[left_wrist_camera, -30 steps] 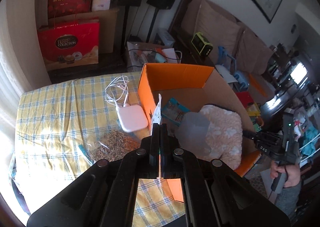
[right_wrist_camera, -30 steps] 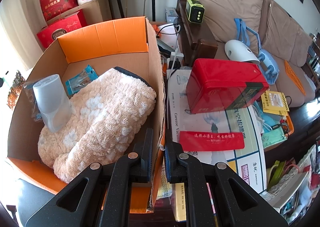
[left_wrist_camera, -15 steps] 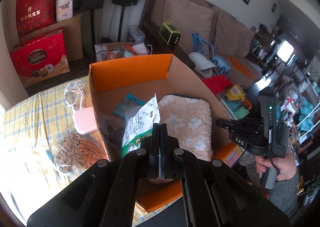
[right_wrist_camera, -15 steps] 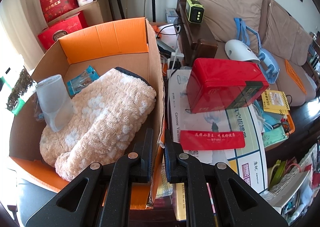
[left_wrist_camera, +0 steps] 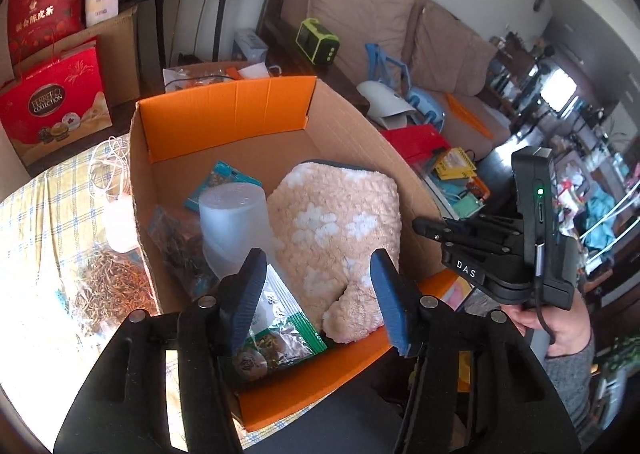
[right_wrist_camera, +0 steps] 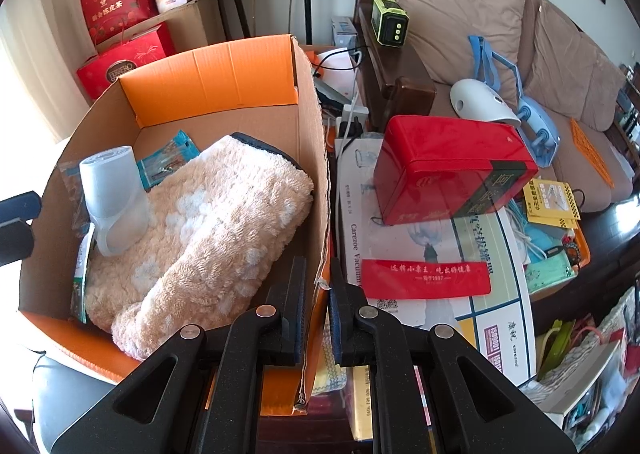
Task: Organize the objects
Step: 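Carry the snack bag into the box and open the left gripper, then move the left gripper to the clear bag of dried noodles and grasp it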
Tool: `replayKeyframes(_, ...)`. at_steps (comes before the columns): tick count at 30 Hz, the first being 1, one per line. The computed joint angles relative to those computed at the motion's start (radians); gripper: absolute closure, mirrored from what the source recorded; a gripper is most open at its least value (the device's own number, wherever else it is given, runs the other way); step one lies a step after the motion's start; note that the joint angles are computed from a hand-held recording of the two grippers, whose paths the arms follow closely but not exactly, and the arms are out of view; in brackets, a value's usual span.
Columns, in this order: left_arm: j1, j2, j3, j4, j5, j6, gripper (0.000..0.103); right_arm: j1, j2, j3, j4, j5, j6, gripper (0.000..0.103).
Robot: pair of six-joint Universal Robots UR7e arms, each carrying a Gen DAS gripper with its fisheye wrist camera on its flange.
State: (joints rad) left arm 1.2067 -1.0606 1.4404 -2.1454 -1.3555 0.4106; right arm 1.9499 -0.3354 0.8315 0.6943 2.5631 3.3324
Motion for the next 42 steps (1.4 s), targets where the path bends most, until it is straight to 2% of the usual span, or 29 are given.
replayKeyframes(3,0.008,-0.001,-0.015,-0.016,0.010,-0.001,0.047,0.002,0.004,-0.007,0.004,0.004,0.002,0.093)
replayKeyframes(10,0.023,-0.006,-0.025,-0.047,0.049,0.012,0.046,0.000,0.006,-0.010,0.000,0.008,0.002,0.093)
replayKeyframes(15,0.036,-0.010,-0.026,-0.078,0.077,0.018,0.041,0.002,0.010,-0.014,-0.001,0.013,0.001,0.093)
replayKeyframes(25,0.073,0.000,-0.040,-0.187,0.184,0.063,0.040,0.001,0.004,-0.003,-0.010,0.011,-0.001,0.093)
replayKeyframes(33,0.121,0.048,-0.089,-0.257,0.300,0.082,0.037,0.002,0.002,0.001,-0.017,0.009,-0.005,0.093)
replayKeyframes(37,0.147,0.087,-0.134,-0.251,0.360,0.082,0.030,0.002,0.002,0.001,-0.017,0.008,-0.004,0.093)
replayKeyframes(42,0.183,0.113,-0.199,-0.123,0.325,0.005,0.029,0.002,0.001,0.003,-0.018,0.008,-0.003,0.093)
